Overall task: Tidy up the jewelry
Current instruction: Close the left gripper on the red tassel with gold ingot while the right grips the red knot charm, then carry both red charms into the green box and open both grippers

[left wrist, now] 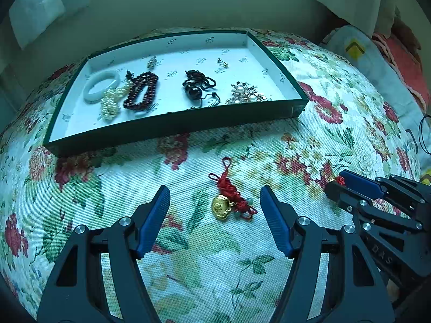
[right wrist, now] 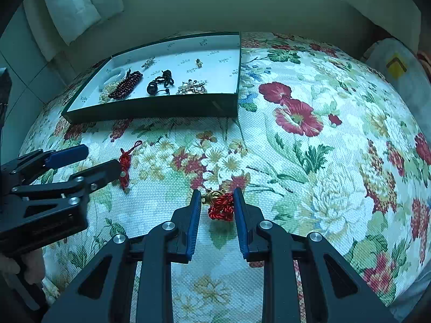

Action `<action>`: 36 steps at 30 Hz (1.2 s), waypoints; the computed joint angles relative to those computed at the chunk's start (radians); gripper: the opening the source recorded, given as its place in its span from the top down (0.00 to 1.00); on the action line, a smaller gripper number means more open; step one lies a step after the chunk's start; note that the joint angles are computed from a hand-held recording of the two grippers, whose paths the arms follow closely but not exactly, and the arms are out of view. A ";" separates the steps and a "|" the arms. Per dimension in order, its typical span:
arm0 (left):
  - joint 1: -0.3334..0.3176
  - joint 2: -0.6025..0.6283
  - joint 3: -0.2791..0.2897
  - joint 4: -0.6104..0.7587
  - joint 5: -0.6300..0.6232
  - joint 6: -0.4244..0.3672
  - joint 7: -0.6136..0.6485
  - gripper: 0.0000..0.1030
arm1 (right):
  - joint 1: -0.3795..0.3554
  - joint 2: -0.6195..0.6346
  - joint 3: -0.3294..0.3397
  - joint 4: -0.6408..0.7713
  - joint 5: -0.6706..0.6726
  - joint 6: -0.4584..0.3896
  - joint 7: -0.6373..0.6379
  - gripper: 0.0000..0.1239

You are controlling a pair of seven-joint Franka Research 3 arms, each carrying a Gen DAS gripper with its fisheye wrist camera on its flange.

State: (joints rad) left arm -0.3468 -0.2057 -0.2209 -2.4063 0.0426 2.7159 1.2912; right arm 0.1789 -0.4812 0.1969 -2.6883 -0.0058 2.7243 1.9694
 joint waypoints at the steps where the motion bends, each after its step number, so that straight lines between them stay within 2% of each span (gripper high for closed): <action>1: -0.002 0.008 0.000 0.003 -0.004 0.000 0.002 0.37 | 0.002 -0.003 -0.001 -0.003 0.003 0.001 0.001 0.80; 2: -0.005 0.016 0.001 0.007 -0.011 0.000 0.010 0.46 | 0.004 -0.004 -0.002 -0.004 0.006 0.003 0.002 0.80; 8: -0.004 0.020 -0.003 -0.007 -0.009 0.009 0.025 0.57 | 0.010 0.001 -0.005 -0.005 0.017 0.012 -0.003 0.80; 12: -0.007 0.008 0.002 -0.024 -0.014 0.023 0.046 0.74 | 0.015 0.004 -0.007 -0.007 0.023 0.014 -0.010 0.80; 22: -0.020 -0.027 0.025 -0.055 -0.080 0.024 0.096 0.76 | 0.025 0.003 -0.005 -0.010 0.032 0.021 -0.020 0.80; 36: -0.001 -0.094 0.019 -0.089 -0.013 0.022 0.023 0.76 | 0.039 -0.002 0.005 0.000 0.036 0.023 -0.025 0.80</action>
